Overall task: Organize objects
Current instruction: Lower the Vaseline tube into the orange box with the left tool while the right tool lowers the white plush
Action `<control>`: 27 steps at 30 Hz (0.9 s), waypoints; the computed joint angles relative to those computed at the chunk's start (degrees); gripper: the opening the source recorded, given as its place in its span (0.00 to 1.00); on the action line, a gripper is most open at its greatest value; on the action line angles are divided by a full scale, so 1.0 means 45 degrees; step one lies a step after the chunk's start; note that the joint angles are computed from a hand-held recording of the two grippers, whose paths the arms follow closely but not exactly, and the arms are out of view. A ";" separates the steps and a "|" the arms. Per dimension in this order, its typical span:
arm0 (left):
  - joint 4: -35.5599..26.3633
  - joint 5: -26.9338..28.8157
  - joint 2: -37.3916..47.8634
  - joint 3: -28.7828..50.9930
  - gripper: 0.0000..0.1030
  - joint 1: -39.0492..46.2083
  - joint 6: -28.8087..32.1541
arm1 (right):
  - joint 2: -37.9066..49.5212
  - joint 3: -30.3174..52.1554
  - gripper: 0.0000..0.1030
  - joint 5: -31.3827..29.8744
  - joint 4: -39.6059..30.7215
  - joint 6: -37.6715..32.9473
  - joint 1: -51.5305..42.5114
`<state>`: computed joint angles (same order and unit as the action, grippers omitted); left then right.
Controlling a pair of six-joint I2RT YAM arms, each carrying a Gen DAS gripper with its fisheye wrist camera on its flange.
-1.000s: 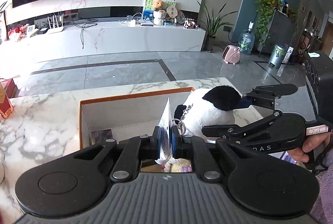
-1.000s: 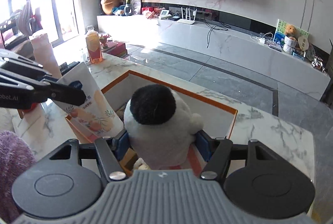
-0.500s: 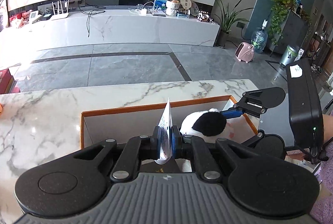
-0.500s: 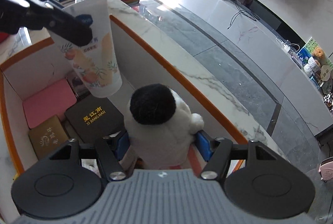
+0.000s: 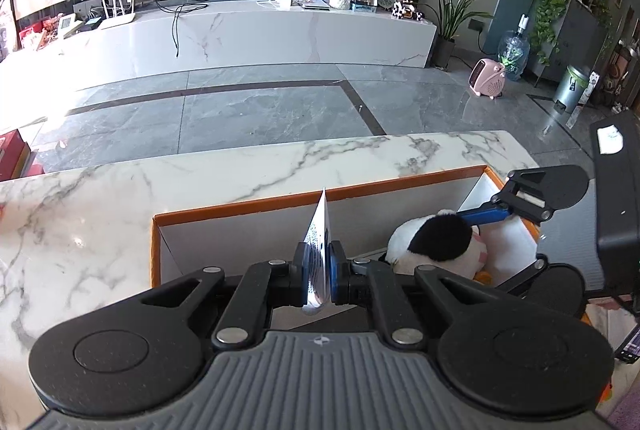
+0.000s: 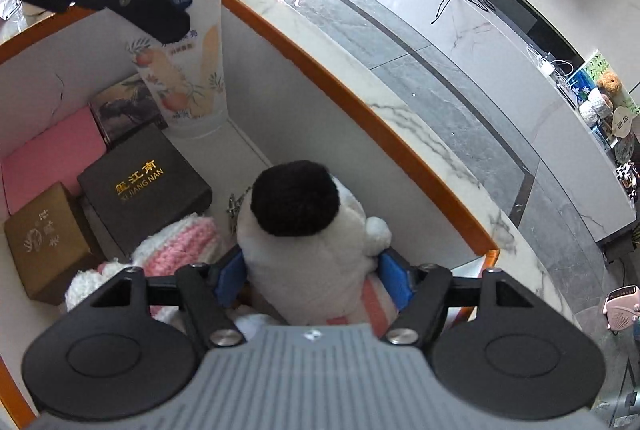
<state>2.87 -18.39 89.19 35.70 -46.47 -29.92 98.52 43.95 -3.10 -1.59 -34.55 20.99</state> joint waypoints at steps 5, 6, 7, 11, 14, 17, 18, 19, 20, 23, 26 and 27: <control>-0.1067 -0.0169 0.0984 0.0953 0.11 0.0248 -0.0171 | -0.0975 -0.0453 0.72 -0.0220 0.0179 0.0304 -0.0251; -0.1133 -0.0145 0.1143 0.1035 0.11 0.0357 -0.0232 | -0.1157 -0.0509 0.72 -0.0307 0.0149 0.0395 -0.0312; -0.1289 -0.0166 0.1268 0.1154 0.11 0.0403 -0.0329 | -0.1379 -0.0614 0.72 -0.0361 0.0165 0.0485 -0.0378; -0.1578 -0.0438 0.1712 0.1458 0.11 0.0351 -0.0500 | -0.2279 -0.1342 0.72 -0.0229 0.0298 0.0627 -0.0318; -0.1854 -0.0794 0.2006 0.1660 0.11 0.0212 -0.0502 | -0.2339 -0.1569 0.72 0.0008 0.0474 0.0570 -0.0195; -0.1976 -0.1130 0.2192 0.1852 0.11 0.0048 -0.0476 | -0.2607 -0.1915 0.72 0.0494 0.0503 0.0893 0.0262; -0.2013 -0.1091 0.2200 0.1889 0.11 0.0059 -0.0465 | -0.2517 -0.1904 0.72 0.0499 0.0536 0.0963 0.0271; -0.2047 -0.1036 0.2179 0.1904 0.12 0.0070 -0.0480 | -0.2618 -0.2084 0.72 0.0391 0.0597 0.0940 0.0126; -0.2063 -0.0970 0.2158 0.1906 0.12 0.0117 -0.0516 | -0.2595 -0.2182 0.72 0.0321 0.0709 0.0986 0.0055; -0.1878 -0.0984 0.1910 0.1721 0.17 0.0175 -0.0489 | -0.2858 -0.2436 0.72 0.0125 0.0663 0.1185 -0.0048; -0.1977 -0.1106 0.1382 0.1544 0.25 0.0063 -0.0375 | -0.3144 -0.2611 0.72 0.0113 0.0509 0.1252 -0.0030; -0.2006 -0.1189 0.1129 0.1449 0.28 -0.0028 -0.0367 | -0.3288 -0.2650 0.72 0.0125 0.0399 0.1252 -0.0021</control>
